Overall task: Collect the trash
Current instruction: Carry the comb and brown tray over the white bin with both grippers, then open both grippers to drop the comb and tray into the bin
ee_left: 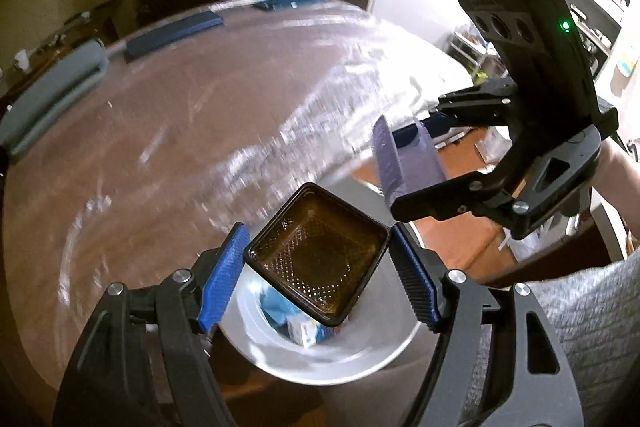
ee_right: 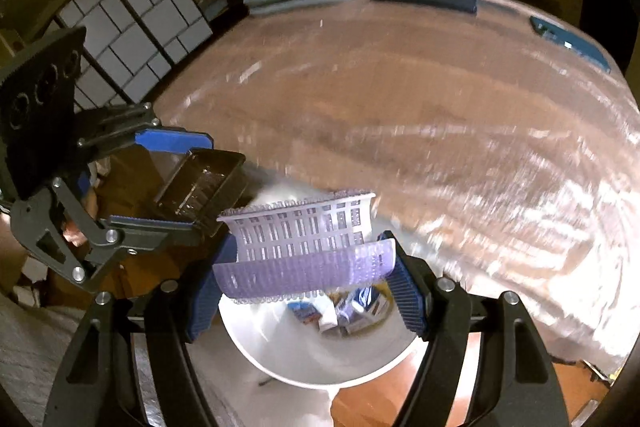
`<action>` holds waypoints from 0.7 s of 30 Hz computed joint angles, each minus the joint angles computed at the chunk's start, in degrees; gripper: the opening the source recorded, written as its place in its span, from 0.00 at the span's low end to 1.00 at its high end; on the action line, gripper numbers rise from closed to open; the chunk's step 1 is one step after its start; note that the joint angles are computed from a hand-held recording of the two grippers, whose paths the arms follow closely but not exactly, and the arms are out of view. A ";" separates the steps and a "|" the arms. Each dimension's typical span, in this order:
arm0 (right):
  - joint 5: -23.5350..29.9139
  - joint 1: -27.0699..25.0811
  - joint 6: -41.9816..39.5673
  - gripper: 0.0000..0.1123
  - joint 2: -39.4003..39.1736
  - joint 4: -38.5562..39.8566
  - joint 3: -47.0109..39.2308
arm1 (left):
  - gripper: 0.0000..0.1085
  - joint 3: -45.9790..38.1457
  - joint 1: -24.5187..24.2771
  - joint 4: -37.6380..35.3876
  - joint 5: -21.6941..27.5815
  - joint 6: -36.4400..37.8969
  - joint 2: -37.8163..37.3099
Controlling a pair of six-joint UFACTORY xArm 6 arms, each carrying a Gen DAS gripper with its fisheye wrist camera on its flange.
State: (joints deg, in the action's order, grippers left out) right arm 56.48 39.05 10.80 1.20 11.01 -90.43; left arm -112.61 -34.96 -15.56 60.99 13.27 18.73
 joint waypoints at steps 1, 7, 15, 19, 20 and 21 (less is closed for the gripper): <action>0.17 0.16 0.22 0.64 -0.04 0.00 0.42 | 0.67 0.53 -0.13 0.34 0.16 0.04 -0.11; -0.92 1.50 2.96 0.64 0.35 -1.39 4.67 | 0.67 5.08 -0.67 2.20 -0.19 -0.89 -0.46; -2.96 2.28 8.44 0.64 1.81 -4.50 8.51 | 0.67 9.71 -1.57 6.14 -3.17 -5.10 0.10; -3.97 2.80 11.10 0.64 2.01 -6.02 9.99 | 0.67 10.50 -2.01 8.03 -4.01 -7.79 0.77; -4.05 2.69 11.29 0.64 2.24 -6.12 9.95 | 0.67 10.79 -2.15 8.73 -4.29 -8.53 0.83; -4.23 2.78 11.87 0.64 2.35 -6.51 10.14 | 0.67 10.99 -2.28 9.29 -4.43 -9.12 0.94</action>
State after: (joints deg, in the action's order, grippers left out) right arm 52.25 41.83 22.66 3.55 4.50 -80.29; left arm -101.63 -37.24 -6.27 56.56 4.15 19.67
